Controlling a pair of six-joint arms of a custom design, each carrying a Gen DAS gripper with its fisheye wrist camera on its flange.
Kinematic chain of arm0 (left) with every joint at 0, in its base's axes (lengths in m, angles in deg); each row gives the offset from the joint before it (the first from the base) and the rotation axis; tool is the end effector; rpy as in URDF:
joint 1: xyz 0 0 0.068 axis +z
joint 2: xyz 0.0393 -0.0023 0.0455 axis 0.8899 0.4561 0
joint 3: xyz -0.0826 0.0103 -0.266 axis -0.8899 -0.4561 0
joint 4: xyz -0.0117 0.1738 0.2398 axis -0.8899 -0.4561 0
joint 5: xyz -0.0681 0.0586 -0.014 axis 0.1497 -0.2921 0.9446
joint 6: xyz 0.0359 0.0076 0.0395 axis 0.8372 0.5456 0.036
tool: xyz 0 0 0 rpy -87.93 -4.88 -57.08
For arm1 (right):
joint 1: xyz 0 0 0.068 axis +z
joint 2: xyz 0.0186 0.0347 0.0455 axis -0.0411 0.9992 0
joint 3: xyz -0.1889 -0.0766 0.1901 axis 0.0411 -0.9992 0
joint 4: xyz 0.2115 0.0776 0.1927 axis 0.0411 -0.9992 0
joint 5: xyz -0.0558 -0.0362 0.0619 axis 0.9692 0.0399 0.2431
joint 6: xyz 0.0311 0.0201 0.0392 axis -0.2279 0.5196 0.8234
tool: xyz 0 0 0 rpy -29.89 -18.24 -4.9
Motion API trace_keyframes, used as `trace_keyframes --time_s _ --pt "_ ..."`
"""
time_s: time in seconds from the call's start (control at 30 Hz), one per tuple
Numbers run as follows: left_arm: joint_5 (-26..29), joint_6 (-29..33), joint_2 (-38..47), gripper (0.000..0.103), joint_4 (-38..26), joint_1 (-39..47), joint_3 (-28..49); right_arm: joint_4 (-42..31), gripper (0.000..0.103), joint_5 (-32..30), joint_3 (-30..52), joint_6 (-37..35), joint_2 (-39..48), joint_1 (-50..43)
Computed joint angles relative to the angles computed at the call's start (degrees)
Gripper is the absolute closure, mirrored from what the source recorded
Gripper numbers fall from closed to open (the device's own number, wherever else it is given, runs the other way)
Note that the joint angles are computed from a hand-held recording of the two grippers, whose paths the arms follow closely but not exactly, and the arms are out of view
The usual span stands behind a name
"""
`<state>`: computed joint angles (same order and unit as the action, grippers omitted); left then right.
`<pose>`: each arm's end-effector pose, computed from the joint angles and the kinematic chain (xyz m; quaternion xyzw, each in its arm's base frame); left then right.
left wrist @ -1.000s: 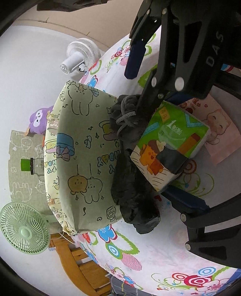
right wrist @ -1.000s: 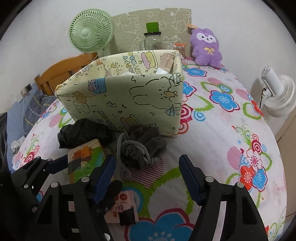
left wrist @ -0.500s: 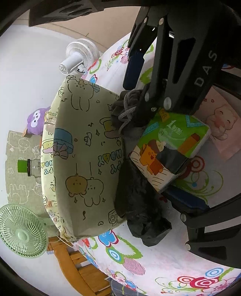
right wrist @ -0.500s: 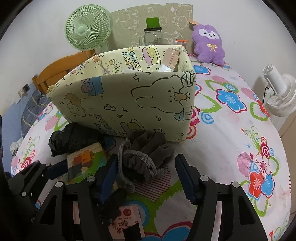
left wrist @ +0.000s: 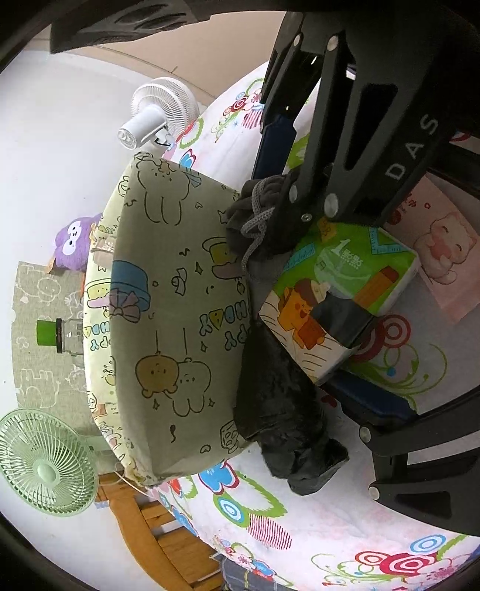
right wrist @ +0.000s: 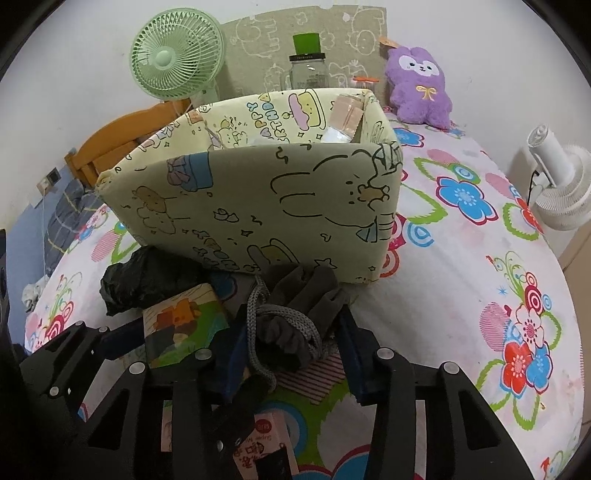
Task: Organize soft objects
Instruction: 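Close the right tool on the grey knitted item with grey cord, then lift the green pack with the left tool while the right tool lifts the grey item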
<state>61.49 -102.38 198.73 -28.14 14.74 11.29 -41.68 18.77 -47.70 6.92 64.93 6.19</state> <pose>0.2365 -0.2435 0.0046 0.0382 0.9362 -0.0638 0.3435 0.2714 0.0490 0.0122 -0.1181 0.9276 0.1290 0.3302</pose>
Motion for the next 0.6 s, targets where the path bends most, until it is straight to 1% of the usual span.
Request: trace_keyframes --time_s 0.27,0.6 --pt "-1.8 -0.4 -2.2 0.016 -1.0 -1.5 -0.7 0.9 0.057 -0.7 -3.7 0.4 -4.0 -1.2" --pt "-5.4 -1.9 -6.4 0.016 -3.1 -4.7 -2.7 1.6 0.057 -0.5 -9.6 0.1 -12.1 -2.1"
